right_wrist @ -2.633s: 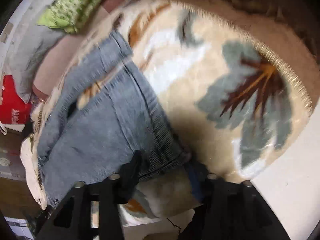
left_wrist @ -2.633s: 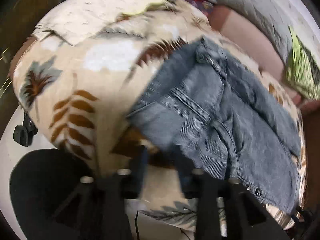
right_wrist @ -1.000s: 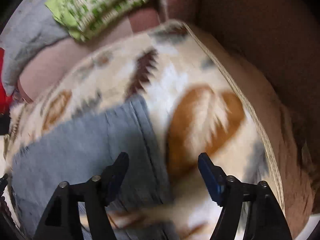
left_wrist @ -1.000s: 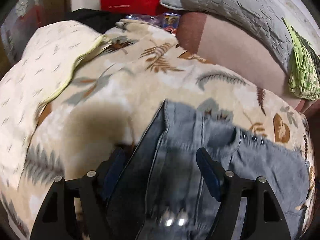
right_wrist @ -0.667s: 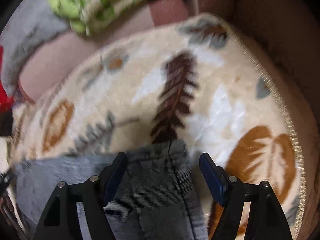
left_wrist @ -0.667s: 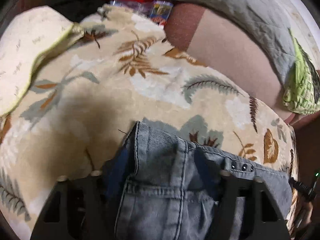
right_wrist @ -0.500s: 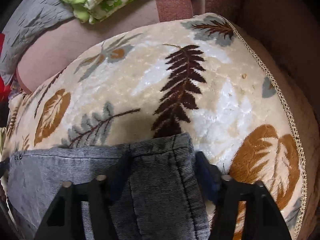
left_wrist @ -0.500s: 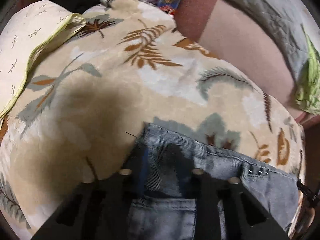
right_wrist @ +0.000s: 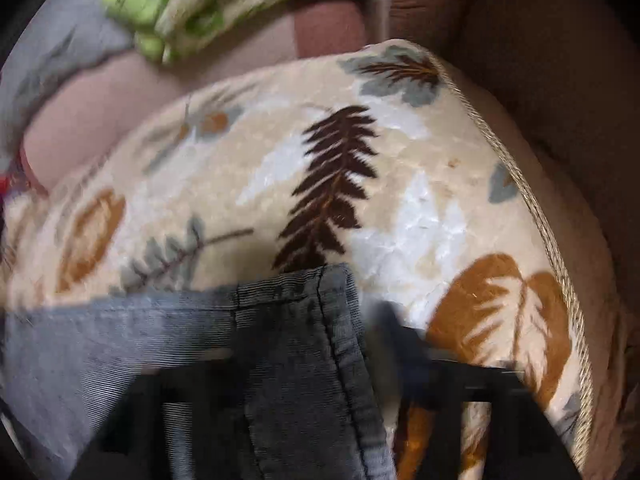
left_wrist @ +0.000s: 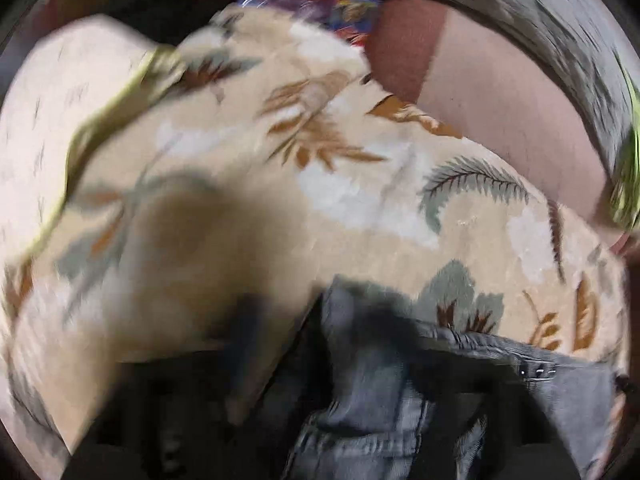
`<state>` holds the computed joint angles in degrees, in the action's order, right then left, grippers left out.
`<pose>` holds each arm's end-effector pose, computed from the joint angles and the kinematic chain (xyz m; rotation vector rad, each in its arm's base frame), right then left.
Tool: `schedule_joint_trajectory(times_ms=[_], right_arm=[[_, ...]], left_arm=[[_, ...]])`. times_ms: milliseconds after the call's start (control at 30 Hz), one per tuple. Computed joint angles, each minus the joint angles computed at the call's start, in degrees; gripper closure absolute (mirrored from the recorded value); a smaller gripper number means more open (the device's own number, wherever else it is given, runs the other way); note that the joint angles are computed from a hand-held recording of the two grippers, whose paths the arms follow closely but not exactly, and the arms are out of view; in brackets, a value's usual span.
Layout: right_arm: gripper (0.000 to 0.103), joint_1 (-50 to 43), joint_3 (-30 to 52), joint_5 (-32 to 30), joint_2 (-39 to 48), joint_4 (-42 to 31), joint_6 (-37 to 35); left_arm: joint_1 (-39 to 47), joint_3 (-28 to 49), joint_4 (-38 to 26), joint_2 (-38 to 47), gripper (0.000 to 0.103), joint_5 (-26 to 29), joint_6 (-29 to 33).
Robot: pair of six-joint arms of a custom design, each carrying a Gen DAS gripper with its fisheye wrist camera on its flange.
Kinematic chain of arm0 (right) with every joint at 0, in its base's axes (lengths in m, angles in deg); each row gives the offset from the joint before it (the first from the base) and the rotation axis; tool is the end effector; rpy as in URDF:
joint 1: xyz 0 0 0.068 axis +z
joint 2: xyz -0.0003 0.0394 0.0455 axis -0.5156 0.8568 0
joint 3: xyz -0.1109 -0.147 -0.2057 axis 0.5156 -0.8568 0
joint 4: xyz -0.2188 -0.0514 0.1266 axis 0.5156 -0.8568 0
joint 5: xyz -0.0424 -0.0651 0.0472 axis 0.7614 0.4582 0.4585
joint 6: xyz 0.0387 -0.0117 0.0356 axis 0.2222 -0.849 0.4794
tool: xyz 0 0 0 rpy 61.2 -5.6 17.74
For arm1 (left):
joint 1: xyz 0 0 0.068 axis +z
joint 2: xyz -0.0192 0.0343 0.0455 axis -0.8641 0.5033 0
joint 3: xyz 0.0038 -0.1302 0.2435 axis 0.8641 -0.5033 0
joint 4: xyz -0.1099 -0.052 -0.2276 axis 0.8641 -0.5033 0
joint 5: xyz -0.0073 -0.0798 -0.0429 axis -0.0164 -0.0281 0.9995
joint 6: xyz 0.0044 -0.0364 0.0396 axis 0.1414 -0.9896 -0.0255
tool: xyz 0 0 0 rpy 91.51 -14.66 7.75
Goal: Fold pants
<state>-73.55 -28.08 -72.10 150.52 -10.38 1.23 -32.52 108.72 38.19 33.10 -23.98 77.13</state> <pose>0.2410 -0.2086 0.1524 0.3863 2.7080 0.0549 0.2733 0.1308 0.1265 -0.5347 2.5895 -0.1778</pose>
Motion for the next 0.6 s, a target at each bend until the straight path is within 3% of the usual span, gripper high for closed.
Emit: schedule_joint_trajectory(times_ms=[67,133,200,233,333,400,433,467,600], right_arm=[[0.023,-2.1,2.55,-4.49,0.25,-2.58,0.51],[0.023,-2.33,4.71,-4.93,1.05,-3.88,0.29],[0.023,-2.12,7.25,-6.01,3.21,-5.16,1.46],[0.023,-1.47,8.28,-6.37,4.32,-5.87,2.19],[0.023,-0.24,8.88,-5.18,6.36,-6.0,2.76],[0.023,0.07,8.62,-5.43,7.7,-6.03,3.41],[0.023,0.28,8.36,-5.21,7.89,-5.64,3.58],[0.025,-0.34,7.24,-4.6,6.82,-5.39,2.37],[0.065,0.8,7.02,-1.86,6.9,-4.44,1.69]], left_arm=[[2.36,0.4,-0.64,-0.52,0.025,4.22,0.02],[2.58,0.97,-1.42,-1.22,0.025,5.07,0.17],[2.26,2.8,-3.91,0.13,0.033,7.31,0.93],[1.28,3.89,-5.13,1.15,0.04,6.23,1.33],[-0.44,5.1,-5.89,4.29,0.045,4.49,0.3],[-0.86,3.79,-4.01,3.53,0.058,2.77,0.22],[-1.24,3.71,-3.87,3.24,0.081,1.93,0.5],[-1.47,3.5,-4.02,2.47,0.09,0.81,0.98],[-2.35,3.08,-3.81,0.65,0.097,-1.01,3.09]])
